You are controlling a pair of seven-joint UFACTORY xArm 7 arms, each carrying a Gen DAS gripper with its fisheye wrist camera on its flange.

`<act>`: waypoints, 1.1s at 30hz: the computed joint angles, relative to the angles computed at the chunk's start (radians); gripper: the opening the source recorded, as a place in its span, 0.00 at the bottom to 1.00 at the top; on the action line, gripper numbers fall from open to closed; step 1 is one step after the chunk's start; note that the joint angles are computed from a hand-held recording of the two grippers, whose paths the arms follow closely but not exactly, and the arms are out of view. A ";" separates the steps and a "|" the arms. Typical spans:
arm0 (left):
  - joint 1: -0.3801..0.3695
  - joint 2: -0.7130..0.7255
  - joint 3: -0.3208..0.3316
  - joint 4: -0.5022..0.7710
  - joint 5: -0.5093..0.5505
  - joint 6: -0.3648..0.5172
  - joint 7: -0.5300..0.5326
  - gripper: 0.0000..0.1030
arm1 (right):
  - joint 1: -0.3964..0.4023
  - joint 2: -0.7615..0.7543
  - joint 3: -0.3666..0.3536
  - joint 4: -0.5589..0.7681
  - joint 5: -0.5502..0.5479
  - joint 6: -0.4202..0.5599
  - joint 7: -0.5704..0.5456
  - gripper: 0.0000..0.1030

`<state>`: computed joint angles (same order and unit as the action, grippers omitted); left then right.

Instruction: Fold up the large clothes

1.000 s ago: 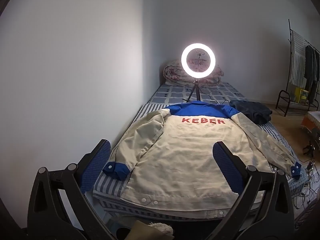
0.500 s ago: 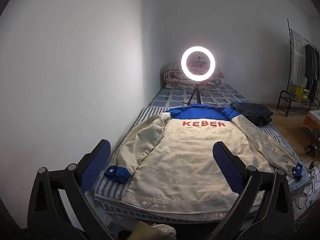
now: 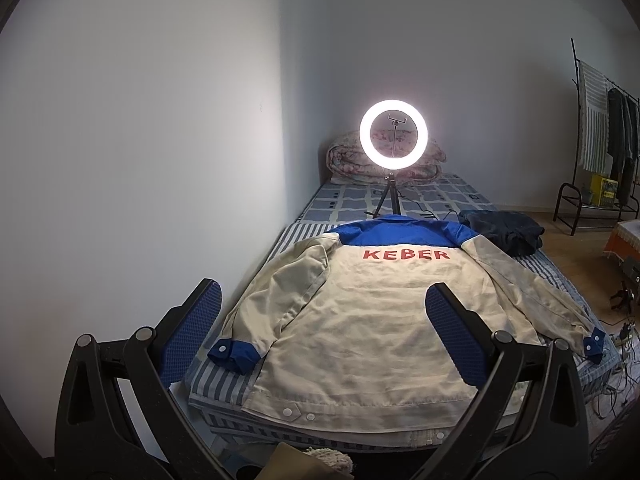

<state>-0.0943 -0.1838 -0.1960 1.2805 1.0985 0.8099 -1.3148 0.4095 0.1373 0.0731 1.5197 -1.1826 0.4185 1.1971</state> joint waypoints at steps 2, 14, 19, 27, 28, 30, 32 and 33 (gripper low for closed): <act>0.001 0.005 0.002 0.009 0.000 0.000 0.005 1.00 | 0.001 0.000 -0.001 0.000 -0.003 0.002 0.002 1.00; -0.006 0.036 0.028 0.062 0.017 -0.013 0.037 1.00 | 0.001 0.000 -0.001 0.000 -0.003 -0.001 0.004 1.00; -0.006 0.003 0.003 0.022 0.010 0.011 0.009 1.00 | -0.001 -0.001 -0.001 -0.002 -0.005 -0.003 0.006 1.00; -0.002 -0.004 -0.003 0.013 0.016 0.009 0.005 1.00 | 0.000 0.001 -0.001 0.000 -0.006 -0.001 0.008 1.00; -0.002 -0.005 -0.002 0.011 0.014 0.007 0.005 1.00 | 0.000 0.000 -0.001 0.000 -0.005 -0.002 0.008 1.00; -0.002 -0.005 -0.006 0.010 0.015 0.011 0.002 1.00 | -0.001 0.000 -0.001 -0.002 -0.006 -0.004 0.009 1.00; -0.003 -0.006 -0.008 0.009 0.018 0.015 0.000 1.00 | 0.002 0.000 0.000 -0.001 -0.007 0.003 0.010 1.00; -0.003 -0.008 -0.007 0.007 0.017 0.013 0.000 1.00 | 0.003 -0.001 0.001 -0.001 -0.009 0.007 0.012 1.00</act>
<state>-0.0976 -0.1916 -0.2031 1.2879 1.1159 0.8225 -1.3150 0.4123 0.1367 0.0739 1.5191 -1.1915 0.4252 1.2093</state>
